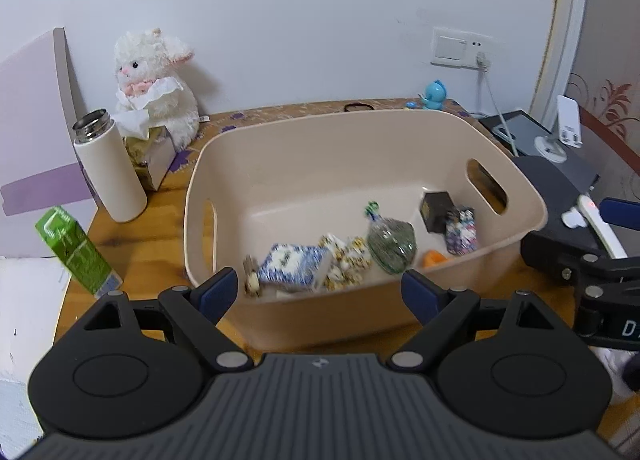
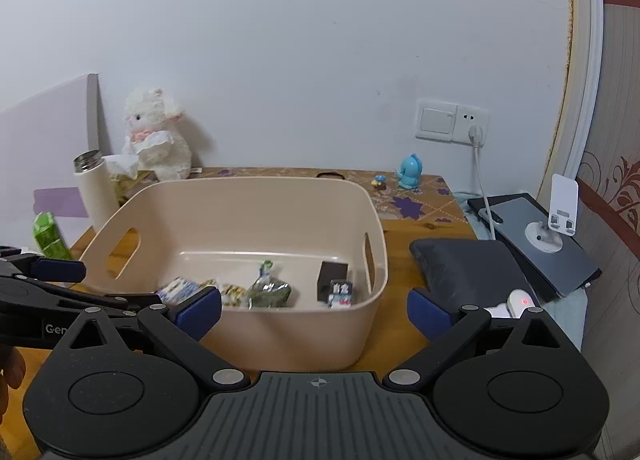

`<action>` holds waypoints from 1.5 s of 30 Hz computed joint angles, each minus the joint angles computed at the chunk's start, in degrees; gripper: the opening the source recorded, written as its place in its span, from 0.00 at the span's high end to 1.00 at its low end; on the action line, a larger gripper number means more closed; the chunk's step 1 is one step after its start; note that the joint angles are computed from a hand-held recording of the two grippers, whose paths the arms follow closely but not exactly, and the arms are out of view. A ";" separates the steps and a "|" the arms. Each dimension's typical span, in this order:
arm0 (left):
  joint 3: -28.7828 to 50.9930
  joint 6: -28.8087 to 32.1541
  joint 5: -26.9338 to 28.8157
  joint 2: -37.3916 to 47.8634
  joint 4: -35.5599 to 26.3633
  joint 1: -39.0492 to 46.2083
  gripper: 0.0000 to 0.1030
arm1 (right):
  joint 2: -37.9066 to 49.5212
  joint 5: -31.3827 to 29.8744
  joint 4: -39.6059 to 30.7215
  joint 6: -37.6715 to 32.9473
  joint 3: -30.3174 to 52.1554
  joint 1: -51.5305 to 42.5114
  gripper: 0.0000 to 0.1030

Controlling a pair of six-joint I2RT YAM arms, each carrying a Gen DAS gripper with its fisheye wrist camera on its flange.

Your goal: Organize objects

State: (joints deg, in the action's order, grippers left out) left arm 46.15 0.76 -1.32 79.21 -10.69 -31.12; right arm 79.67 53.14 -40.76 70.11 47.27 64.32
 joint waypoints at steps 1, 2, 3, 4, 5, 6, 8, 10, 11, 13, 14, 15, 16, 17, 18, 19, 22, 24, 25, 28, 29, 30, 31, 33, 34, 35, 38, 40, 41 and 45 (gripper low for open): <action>-0.55 0.05 0.37 -1.20 -0.86 0.03 0.13 | 0.60 0.43 -1.87 1.71 0.73 1.29 0.02; -1.03 -0.04 0.66 -2.26 -1.55 0.05 0.13 | 1.21 0.92 -3.77 3.37 1.49 2.37 0.02; -1.78 -0.16 1.25 -3.84 -2.20 0.22 0.13 | 1.87 1.50 -5.85 5.23 2.33 3.49 0.02; -2.49 -0.24 1.74 -5.19 -2.54 0.46 0.13 | 2.45 2.13 -8.15 7.40 3.10 4.75 0.02; -3.23 -0.31 2.20 -6.66 -2.94 0.72 0.13 | 2.96 2.63 -10.29 9.54 3.81 5.95 0.01; -3.82 -0.30 2.42 -8.04 -3.59 0.85 0.13 | 3.23 2.95 -11.84 11.31 4.27 6.94 0.01; -4.60 -0.07 2.19 -10.33 -5.40 0.84 0.13 | 3.35 3.14 -14.04 14.69 4.72 8.92 0.00; -5.53 0.38 1.53 -13.04 -7.34 0.44 0.13 | 3.60 3.01 -15.71 17.56 4.94 10.93 0.00; -6.18 0.98 1.86 -14.46 -7.87 0.58 0.13 | 4.16 3.02 -16.79 19.06 5.31 11.83 0.00; -7.25 1.48 2.64 -17.16 -9.23 0.82 0.13 | 5.56 2.87 -19.32 21.93 6.34 13.63 0.00; -7.77 1.41 2.92 -18.44 -9.85 0.91 0.13 | 6.09 2.76 -20.08 22.90 6.68 14.34 0.00; -8.32 1.30 3.23 -19.89 -10.51 1.07 0.12 | 6.57 2.76 -20.70 23.81 6.99 15.09 0.00; -8.88 1.16 3.56 -21.19 -11.07 1.31 0.12 | 7.10 2.85 -21.33 24.89 7.29 16.03 0.00; -9.57 0.83 3.79 -22.73 -11.76 1.50 0.12 | 7.58 2.98 -22.05 25.81 7.67 16.82 0.00; -10.05 0.57 3.78 -23.89 -12.30 1.57 0.12 | 8.26 3.21 -23.07 26.88 8.24 17.69 0.00; -10.75 0.31 3.58 -25.43 -12.81 1.59 0.12 | 9.04 3.38 -24.31 28.04 8.94 18.51 0.00; -12.20 0.30 3.53 -29.33 -14.43 1.99 0.12 | 10.34 3.48 -27.02 30.91 10.19 20.40 0.00; -12.91 0.61 3.92 -31.33 -15.68 2.34 0.12 | 10.87 3.26 -27.98 32.22 10.69 21.36 0.00; -13.30 0.66 4.08 -32.21 -16.17 2.47 0.12 | 11.19 3.16 -28.57 32.86 10.97 21.89 0.00; -14.33 0.79 4.63 -34.56 -17.66 3.08 0.12 | 12.38 2.69 -30.49 34.47 11.94 23.25 0.00; -14.60 0.92 4.69 -35.28 -18.11 3.20 0.12 | 12.71 2.49 -31.11 35.08 12.15 23.76 0.00; -14.70 1.05 4.52 -35.89 -18.59 3.18 0.12 | 13.04 2.33 -31.71 35.74 12.41 24.27 0.00; -14.81 1.29 4.39 -36.67 -19.11 3.24 0.12 | 13.31 2.17 -32.22 36.49 12.56 24.81 0.00; -15.03 1.88 4.34 -38.53 -20.19 3.52 0.12 | 13.47 1.86 -32.94 37.84 12.56 25.66 0.00; -15.03 2.11 4.35 -39.41 -20.74 3.63 0.12 | 13.50 1.68 -33.34 38.75 12.43 26.18 0.00; -15.08 2.46 4.62 -40.20 -21.20 3.91 0.12 | 13.48 1.43 -33.54 39.28 12.30 26.55 0.00; -15.07 3.53 5.82 -42.06 -22.52 5.48 0.12 | 13.77 0.62 -34.23 40.81 12.16 27.45 0.00; -15.15 4.31 5.99 -42.96 -23.25 6.22 0.12 | 13.90 0.10 -34.67 41.77 11.98 28.09 0.00; -15.28 4.71 6.00 -43.54 -23.69 6.29 0.12 | 13.93 -0.24 -34.82 42.09 11.94 28.31 0.00; -15.64 5.83 7.24 -44.85 -24.89 7.45 0.12 | 14.56 -0.99 -36.10 43.70 12.27 29.22 0.00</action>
